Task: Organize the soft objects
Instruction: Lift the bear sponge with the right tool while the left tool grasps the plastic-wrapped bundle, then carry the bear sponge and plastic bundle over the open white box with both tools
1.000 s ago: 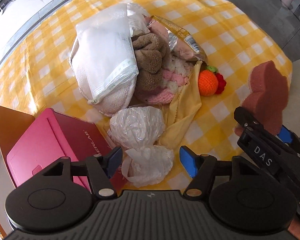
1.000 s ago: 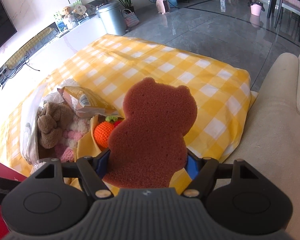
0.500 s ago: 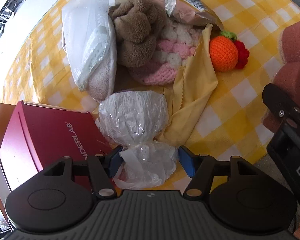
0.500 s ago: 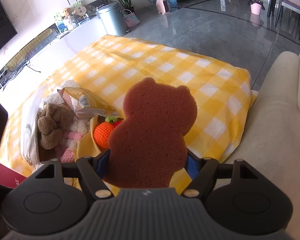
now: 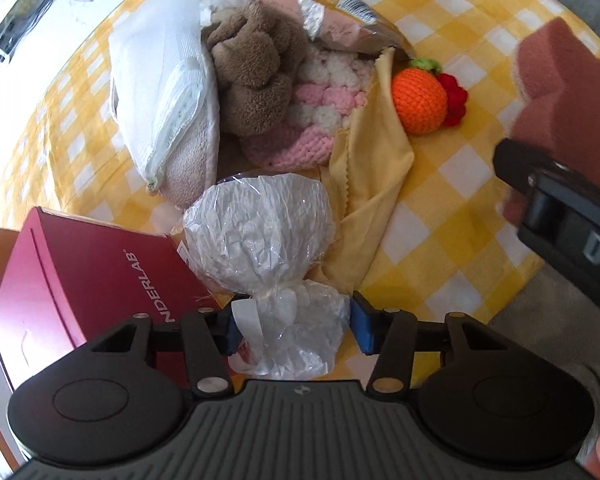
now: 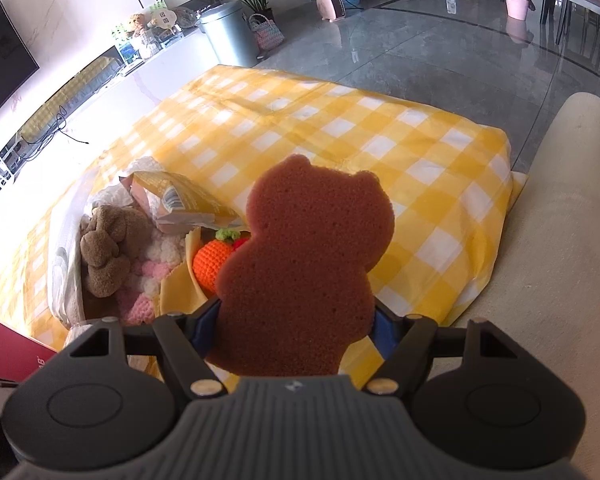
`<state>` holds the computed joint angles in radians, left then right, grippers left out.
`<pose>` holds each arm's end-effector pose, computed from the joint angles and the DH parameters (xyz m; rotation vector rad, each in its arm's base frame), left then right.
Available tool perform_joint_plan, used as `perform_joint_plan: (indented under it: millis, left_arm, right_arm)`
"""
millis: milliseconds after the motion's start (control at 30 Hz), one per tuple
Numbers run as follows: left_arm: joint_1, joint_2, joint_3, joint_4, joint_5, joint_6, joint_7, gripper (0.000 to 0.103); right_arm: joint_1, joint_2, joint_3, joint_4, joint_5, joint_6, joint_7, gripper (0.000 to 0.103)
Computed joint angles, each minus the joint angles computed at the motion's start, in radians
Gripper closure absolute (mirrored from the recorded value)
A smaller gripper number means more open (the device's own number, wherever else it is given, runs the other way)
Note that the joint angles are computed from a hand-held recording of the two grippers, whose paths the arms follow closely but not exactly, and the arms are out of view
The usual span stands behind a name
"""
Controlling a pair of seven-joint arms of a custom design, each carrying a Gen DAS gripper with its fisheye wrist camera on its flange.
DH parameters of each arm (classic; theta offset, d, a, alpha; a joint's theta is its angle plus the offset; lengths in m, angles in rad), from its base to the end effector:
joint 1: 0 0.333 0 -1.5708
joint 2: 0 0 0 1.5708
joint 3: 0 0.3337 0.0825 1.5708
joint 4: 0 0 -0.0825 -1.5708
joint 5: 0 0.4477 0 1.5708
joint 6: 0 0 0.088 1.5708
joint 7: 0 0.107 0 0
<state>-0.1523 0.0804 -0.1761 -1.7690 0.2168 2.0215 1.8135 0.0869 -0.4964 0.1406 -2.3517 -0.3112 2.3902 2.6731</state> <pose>0.6367 -0.2005 0.5268 -1.2859 2.5831 0.0003 0.4841 0.1170 0.5700 -1.1012 2.3738 -0.5360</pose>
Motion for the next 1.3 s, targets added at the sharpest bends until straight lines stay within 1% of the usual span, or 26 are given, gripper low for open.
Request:
perform_joint_plan:
  millis: [100,167,233,267,333,433,467,600,767,833,933,1000,1133,1233,1300]
  left_arm:
    - [0.019,-0.063,0.007,-0.042,-0.079,0.05,0.103,0.043]
    - [0.031,-0.083,0.016,-0.039,-0.131,0.045,0.12,0.043]
    - [0.05,-0.086,0.03,-0.006,-0.231,-0.009,0.172,0.043]
    - [0.062,-0.081,0.039,0.02,-0.294,-0.054,0.202,0.043]
    - [0.092,-0.079,0.059,0.049,-0.43,-0.108,0.25,0.043]
    - [0.13,-0.092,0.08,0.058,-0.559,-0.132,0.314,0.043]
    - [0.143,-0.089,0.087,0.067,-0.596,-0.153,0.34,0.043]
    - [0.187,-0.098,0.11,0.066,-0.746,-0.181,0.356,0.043]
    - [0.213,-0.121,0.121,0.045,-0.825,-0.194,0.349,0.043]
    - [0.223,-0.139,0.131,0.03,-0.854,-0.203,0.367,0.043]
    - [0.226,-0.16,0.137,0.008,-0.885,-0.196,0.375,0.043]
    - [0.234,-0.175,0.149,-0.002,-0.909,-0.207,0.371,0.043]
    - [0.242,-0.243,0.172,-0.069,-0.95,-0.136,0.395,0.043]
    - [0.252,-0.293,0.204,-0.114,-0.989,-0.091,0.399,0.043]
    - [0.259,-0.332,0.221,-0.155,-0.996,-0.037,0.406,0.043]
  right_arm:
    - [0.004,0.002,-0.006,-0.001,0.011,0.004,-0.003,0.03]
    - [0.005,0.002,-0.007,-0.001,0.016,0.005,-0.005,0.03]
    - [0.003,0.0,-0.005,-0.002,0.014,0.007,-0.004,0.03]
    - [0.002,-0.001,-0.004,-0.002,0.013,0.007,-0.002,0.03]
    - [0.003,-0.001,-0.004,-0.003,0.014,0.008,-0.003,0.03]
    - [0.004,0.004,-0.006,0.002,0.019,0.004,-0.008,0.03]
    - [0.005,0.005,-0.006,0.004,0.019,0.003,-0.011,0.03]
    - [0.006,0.007,-0.005,0.006,0.017,0.002,-0.015,0.03]
    - [0.008,0.008,-0.006,0.007,0.02,0.002,-0.018,0.03]
    - [0.008,0.008,-0.007,0.005,0.022,0.005,-0.018,0.03]
    - [0.008,0.002,-0.01,-0.003,0.028,0.021,-0.014,0.03]
    - [0.008,-0.006,-0.014,-0.013,0.037,0.035,-0.013,0.03]
    - [0.0,-0.027,-0.016,-0.038,0.051,0.077,-0.004,0.03]
    - [-0.014,-0.03,0.004,-0.038,0.027,0.093,0.005,0.03]
    - [-0.017,-0.035,0.017,-0.037,0.0,0.11,-0.007,0.03]
